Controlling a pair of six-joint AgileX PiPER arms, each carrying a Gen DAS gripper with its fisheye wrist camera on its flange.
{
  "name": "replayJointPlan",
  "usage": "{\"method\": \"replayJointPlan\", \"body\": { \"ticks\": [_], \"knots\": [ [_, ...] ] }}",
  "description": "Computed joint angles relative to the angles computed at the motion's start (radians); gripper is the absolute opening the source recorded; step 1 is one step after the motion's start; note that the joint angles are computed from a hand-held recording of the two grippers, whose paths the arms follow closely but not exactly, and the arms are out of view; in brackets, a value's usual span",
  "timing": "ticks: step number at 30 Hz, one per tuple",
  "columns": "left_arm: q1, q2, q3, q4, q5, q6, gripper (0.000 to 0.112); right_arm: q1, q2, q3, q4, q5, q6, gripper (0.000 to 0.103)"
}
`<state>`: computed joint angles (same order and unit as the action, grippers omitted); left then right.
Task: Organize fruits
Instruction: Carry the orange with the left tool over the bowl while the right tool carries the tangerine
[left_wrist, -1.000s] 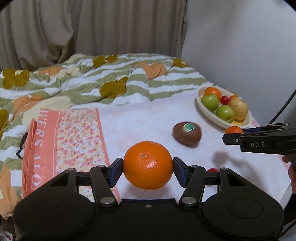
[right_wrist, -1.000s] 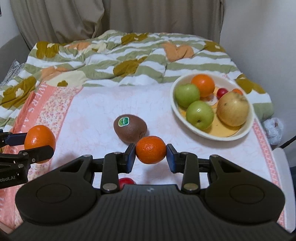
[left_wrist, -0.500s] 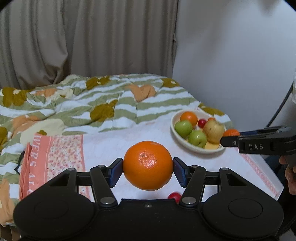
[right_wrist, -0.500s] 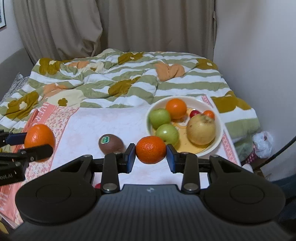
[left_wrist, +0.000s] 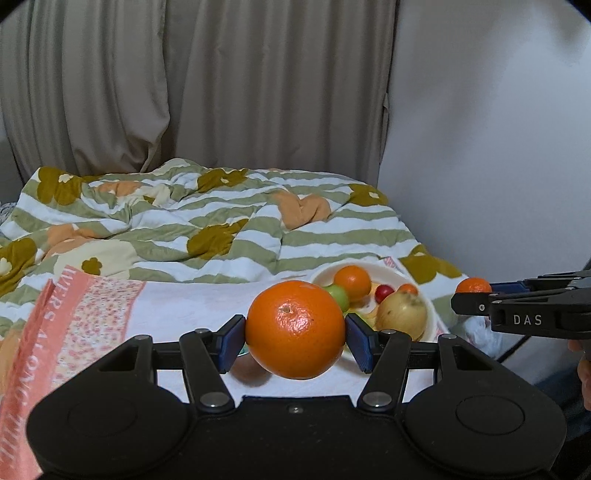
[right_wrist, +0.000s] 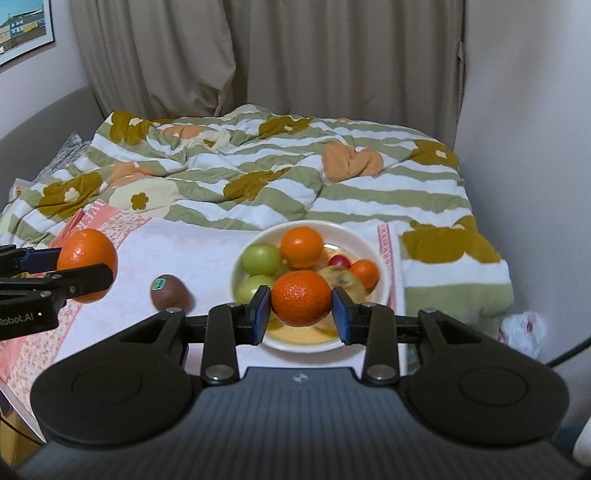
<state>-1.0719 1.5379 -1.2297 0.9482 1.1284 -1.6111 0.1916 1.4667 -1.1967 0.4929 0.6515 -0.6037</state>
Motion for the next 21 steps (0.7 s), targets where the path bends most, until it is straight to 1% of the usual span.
{"method": "replayJointPlan", "body": {
  "ticks": [4, 8, 16, 21],
  "knots": [
    [0.023, 0.107, -0.118, -0.006, -0.003, 0.011, 0.063, -0.078, 0.08, -0.086, 0.086, 0.057, -0.133, 0.051],
    [0.064, 0.198, -0.226, -0.031, -0.028, 0.075, 0.063, -0.122, 0.17, -0.173, 0.124, 0.088, -0.18, 0.051],
    [0.188, 0.362, -0.401, -0.122, -0.145, 0.271, 0.063, -0.127, 0.328, -0.333, 0.085, 0.105, -0.126, 0.051],
    [0.249, 0.456, -0.494, -0.199, -0.195, 0.407, 0.063, -0.123, 0.412, -0.425, 0.041, 0.119, -0.062, 0.051]
  ]
}}
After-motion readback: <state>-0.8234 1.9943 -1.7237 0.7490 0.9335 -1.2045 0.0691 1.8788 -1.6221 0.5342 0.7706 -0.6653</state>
